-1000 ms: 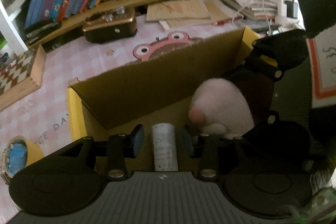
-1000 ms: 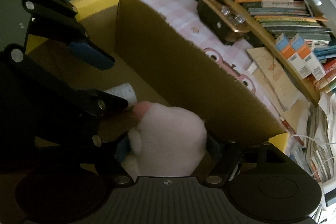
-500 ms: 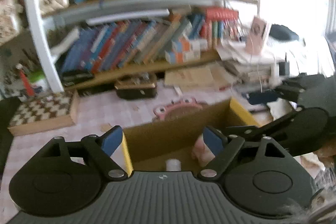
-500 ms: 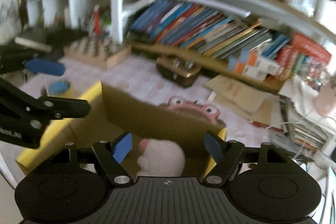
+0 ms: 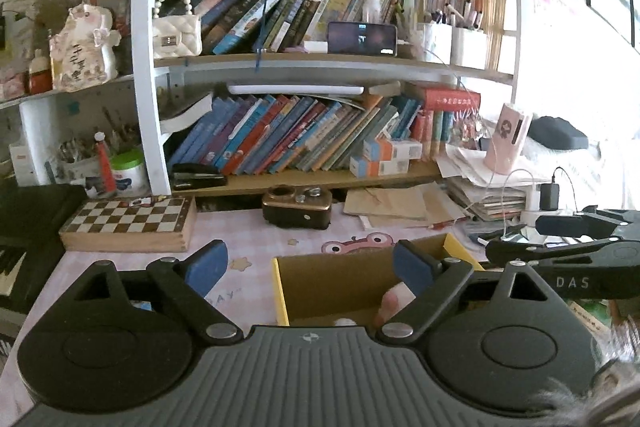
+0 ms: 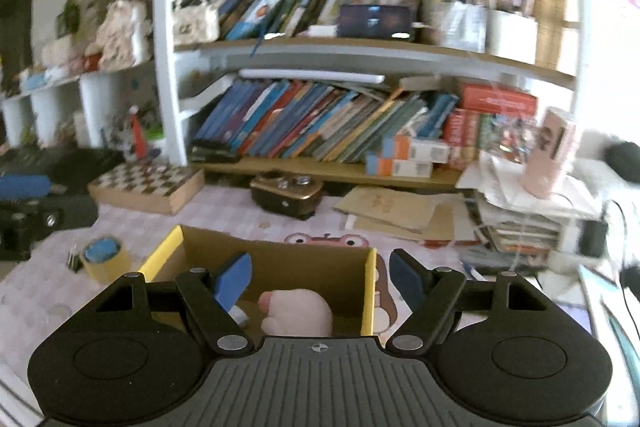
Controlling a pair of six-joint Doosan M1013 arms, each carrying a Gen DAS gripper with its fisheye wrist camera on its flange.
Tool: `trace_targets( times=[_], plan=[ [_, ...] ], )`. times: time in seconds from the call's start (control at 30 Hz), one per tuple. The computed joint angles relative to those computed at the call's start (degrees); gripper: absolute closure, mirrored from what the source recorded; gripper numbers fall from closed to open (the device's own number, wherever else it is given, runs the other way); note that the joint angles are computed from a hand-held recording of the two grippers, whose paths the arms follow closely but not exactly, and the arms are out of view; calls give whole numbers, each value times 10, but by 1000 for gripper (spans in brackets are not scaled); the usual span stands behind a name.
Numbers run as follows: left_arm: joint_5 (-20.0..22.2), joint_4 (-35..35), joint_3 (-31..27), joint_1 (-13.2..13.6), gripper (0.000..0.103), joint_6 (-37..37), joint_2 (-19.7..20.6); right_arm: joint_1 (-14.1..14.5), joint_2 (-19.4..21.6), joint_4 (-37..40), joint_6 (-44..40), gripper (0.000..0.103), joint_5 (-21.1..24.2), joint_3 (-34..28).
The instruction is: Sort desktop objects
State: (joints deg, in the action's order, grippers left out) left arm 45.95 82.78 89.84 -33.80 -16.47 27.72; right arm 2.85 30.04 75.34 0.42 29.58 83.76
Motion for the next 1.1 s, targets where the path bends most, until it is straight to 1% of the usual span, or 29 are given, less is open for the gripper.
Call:
trace_targets(
  times=[0.13,0.33,0.47,0.7,0.83,0.9,1.1],
  plan=[
    [10,-2,16,-9,13,-12,-5,0,-18,54,-39,25,-23,38],
    [16,-11,41,-17,13,-37,-12,3,-32,39,-12,25,-39,68],
    [11,-15,58,-21,13,-46,-18,6,-42,41,-13,25,-56,91],
    [14,-15,93,-30,12,-68,-32,17,-65,82,-40,25,-95,140],
    [22,-11,116,-38,11,-85,-40,26,-81,122,-76,25,-116,172],
    [18,-17,128,-40,11,-87,-46,31,-88,114,-66,25,-124,186],
    [-4,-31,162,-46,11,-82,-66,46,-109,36,23,25,-139,217]
  ],
)
